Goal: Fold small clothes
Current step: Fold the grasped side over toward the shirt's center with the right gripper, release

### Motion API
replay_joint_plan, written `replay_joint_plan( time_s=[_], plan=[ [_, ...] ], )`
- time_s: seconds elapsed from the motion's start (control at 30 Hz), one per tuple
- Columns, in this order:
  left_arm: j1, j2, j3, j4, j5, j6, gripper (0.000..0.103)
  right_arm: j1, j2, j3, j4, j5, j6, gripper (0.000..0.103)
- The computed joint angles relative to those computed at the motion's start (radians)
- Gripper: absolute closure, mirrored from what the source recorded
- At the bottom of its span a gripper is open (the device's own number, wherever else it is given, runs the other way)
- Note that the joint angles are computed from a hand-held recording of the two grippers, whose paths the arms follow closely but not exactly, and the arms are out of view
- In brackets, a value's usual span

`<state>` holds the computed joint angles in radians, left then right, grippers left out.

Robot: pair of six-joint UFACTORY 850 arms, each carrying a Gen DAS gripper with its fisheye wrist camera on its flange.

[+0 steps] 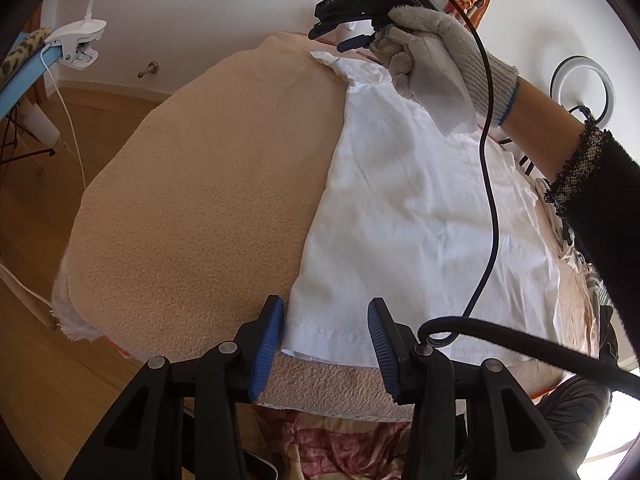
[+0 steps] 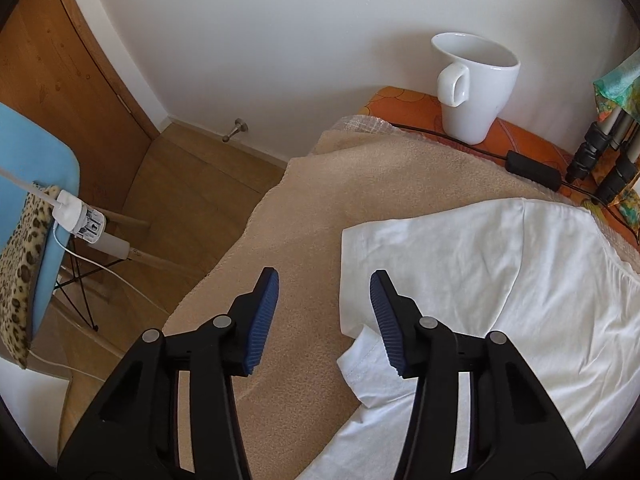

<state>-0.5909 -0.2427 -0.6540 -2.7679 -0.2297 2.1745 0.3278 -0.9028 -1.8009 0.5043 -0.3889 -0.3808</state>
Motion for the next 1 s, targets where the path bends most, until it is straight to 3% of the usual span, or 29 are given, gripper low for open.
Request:
replay_joint_plan(
  time_s=[0.23,0.4,0.47,0.53,0.57,0.7,1.0],
  plan=[
    [-0.001,-0.003,-0.007,0.021,-0.001,-0.029,0.059,0.019,-0.109,-0.140,-0.244,-0.051,0.205,0.057],
    [-0.004,-0.012,-0.016,-0.070,0.017,0.065,0.074,0.035,-0.126,-0.155,-0.365,-0.041,0.274,0.058],
    [0.002,-0.017,-0.019,-0.054,0.016,0.043,0.092,0.044,-0.130,-0.164,-0.464,-0.045,0.351,0.070],
    [0.009,-0.023,-0.021,0.027,0.004,-0.045,0.099,0.048,-0.131,-0.165,-0.543,-0.046,0.413,0.088],
    [0.013,-0.023,-0.020,0.057,-0.002,-0.080,0.103,0.046,-0.130,-0.163,-0.549,-0.046,0.415,0.092],
    [0.020,-0.006,-0.008,0.164,-0.052,-0.190,0.103,0.042,-0.108,-0.130,-0.608,-0.017,0.462,0.098],
    [-0.026,0.053,0.001,0.035,-0.075,-0.033,0.103,-0.007,0.029,0.044,-0.374,0.132,0.283,0.098]
  ],
)
